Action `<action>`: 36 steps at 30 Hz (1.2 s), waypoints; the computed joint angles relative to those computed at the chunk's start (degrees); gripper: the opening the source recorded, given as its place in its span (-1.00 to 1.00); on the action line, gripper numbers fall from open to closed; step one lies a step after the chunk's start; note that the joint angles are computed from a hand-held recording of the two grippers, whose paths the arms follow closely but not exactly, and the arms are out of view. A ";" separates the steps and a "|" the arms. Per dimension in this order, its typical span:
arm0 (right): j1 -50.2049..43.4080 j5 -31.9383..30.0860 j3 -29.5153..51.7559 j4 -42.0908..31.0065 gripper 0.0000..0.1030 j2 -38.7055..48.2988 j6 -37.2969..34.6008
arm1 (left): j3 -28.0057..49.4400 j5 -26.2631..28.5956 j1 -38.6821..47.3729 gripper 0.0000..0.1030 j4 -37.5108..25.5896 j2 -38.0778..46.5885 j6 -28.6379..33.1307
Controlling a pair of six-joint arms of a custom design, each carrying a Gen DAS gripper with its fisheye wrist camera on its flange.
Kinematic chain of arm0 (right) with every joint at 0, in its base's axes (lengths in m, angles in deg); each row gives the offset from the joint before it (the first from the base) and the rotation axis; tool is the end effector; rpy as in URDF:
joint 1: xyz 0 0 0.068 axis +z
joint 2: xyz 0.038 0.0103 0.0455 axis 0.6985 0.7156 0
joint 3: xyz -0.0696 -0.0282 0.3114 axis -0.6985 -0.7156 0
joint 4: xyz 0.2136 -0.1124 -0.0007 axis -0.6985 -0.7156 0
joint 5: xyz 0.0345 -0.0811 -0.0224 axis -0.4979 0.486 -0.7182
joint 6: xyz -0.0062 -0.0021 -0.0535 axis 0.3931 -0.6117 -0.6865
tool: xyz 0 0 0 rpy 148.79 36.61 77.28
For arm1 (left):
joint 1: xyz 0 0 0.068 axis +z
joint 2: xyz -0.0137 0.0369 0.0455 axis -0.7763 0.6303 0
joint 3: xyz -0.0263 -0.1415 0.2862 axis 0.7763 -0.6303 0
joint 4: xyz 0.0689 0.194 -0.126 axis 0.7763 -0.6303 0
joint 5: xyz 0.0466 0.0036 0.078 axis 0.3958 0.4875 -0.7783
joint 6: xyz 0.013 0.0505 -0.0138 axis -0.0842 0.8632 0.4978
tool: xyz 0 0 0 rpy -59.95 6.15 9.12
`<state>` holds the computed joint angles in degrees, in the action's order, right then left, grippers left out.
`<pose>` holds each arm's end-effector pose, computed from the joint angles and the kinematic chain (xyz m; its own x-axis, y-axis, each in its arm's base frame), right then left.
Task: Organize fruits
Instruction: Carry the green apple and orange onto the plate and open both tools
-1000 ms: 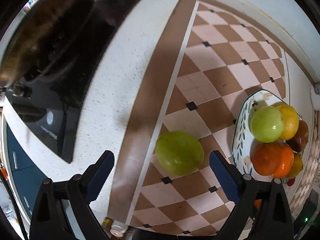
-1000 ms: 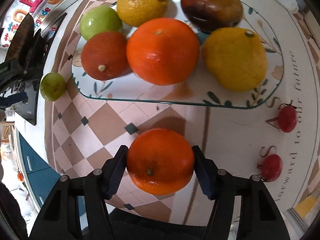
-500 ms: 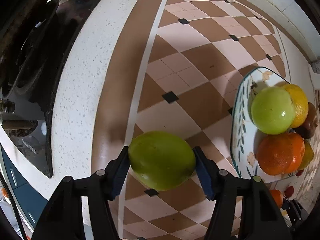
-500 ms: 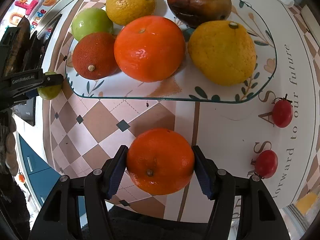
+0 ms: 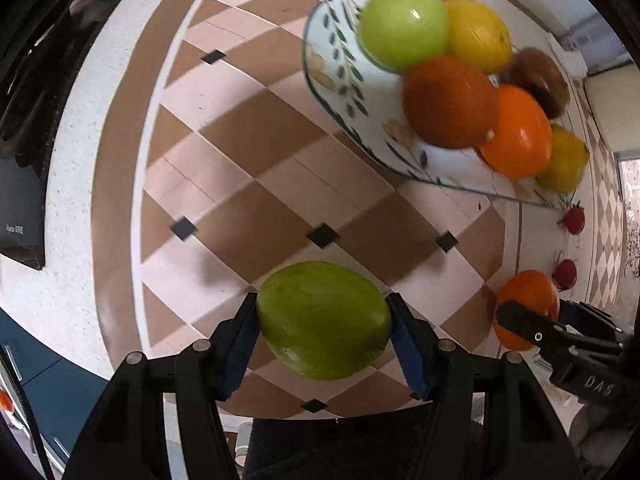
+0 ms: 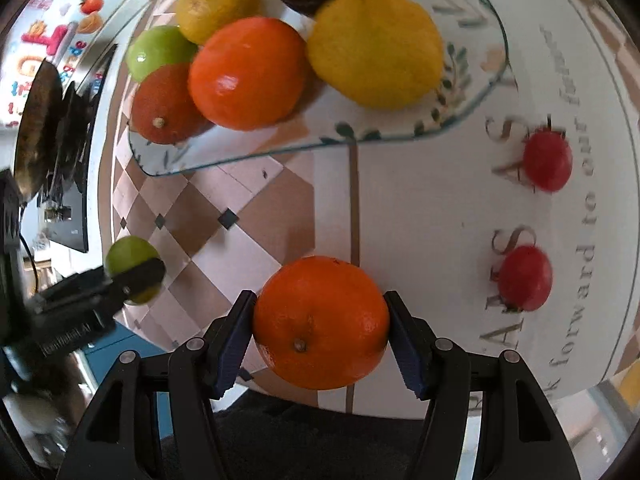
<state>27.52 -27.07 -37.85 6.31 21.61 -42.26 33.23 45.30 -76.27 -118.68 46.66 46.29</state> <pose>0.2042 -0.0504 0.1074 -0.9406 0.3117 0.1346 0.3384 0.8927 0.2976 0.2643 -0.1305 0.1251 -0.9630 0.2576 0.0795 0.2471 0.9612 -0.1223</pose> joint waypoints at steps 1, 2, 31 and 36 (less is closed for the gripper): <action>-0.43 -0.02 0.01 -0.11 0.30 -0.24 -0.58 | -0.66 -0.15 -0.40 0.16 0.62 -0.14 -0.33; -0.10 0.87 0.24 -0.59 0.30 -0.29 -0.82 | -1.27 -0.09 -0.78 0.16 1.18 -0.21 -0.52; -5.94 -4.49 -0.40 -4.18 0.28 -14.28 -1.91 | 18.04 4.82 -0.95 0.16 -13.42 -2.48 -1.42; -12.29 -6.81 8.08 -10.81 0.28 -15.53 -4.43 | 24.04 4.51 2.14 0.16 -15.02 1.48 -0.76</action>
